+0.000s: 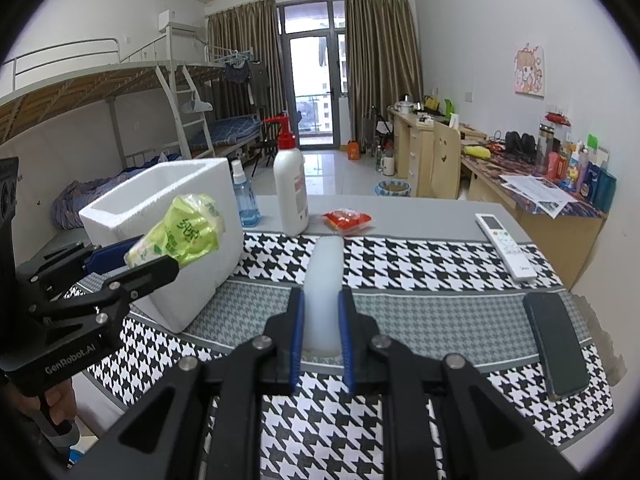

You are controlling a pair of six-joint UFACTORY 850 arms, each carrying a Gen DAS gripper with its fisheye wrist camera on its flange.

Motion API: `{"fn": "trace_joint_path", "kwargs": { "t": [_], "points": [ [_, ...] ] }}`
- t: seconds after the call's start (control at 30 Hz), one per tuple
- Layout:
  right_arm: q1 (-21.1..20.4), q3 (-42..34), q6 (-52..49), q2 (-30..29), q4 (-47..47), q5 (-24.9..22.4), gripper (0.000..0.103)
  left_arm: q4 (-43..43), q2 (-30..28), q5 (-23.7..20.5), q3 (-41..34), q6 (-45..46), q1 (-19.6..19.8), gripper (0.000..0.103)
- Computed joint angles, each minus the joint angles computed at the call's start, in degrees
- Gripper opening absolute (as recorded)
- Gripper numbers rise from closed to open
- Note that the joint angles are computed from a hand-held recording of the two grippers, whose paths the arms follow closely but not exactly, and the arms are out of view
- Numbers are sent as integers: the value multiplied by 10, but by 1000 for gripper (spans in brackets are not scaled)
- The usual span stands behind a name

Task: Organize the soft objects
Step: 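Lift the green packet with the left gripper and carry it over the foam box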

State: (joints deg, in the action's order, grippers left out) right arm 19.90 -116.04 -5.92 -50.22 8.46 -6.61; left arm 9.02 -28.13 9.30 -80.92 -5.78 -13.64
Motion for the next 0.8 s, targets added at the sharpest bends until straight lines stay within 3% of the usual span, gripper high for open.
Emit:
{"fn": "trace_joint_path", "kwargs": {
  "t": [0.3,0.8],
  "points": [
    [1,-13,1,-2,-4,7,20,58,4,10,-4,-60,6,43],
    [0,-46,-66,-16,63,11,20,31,1,16,-24,-31,12,43]
  ]
}}
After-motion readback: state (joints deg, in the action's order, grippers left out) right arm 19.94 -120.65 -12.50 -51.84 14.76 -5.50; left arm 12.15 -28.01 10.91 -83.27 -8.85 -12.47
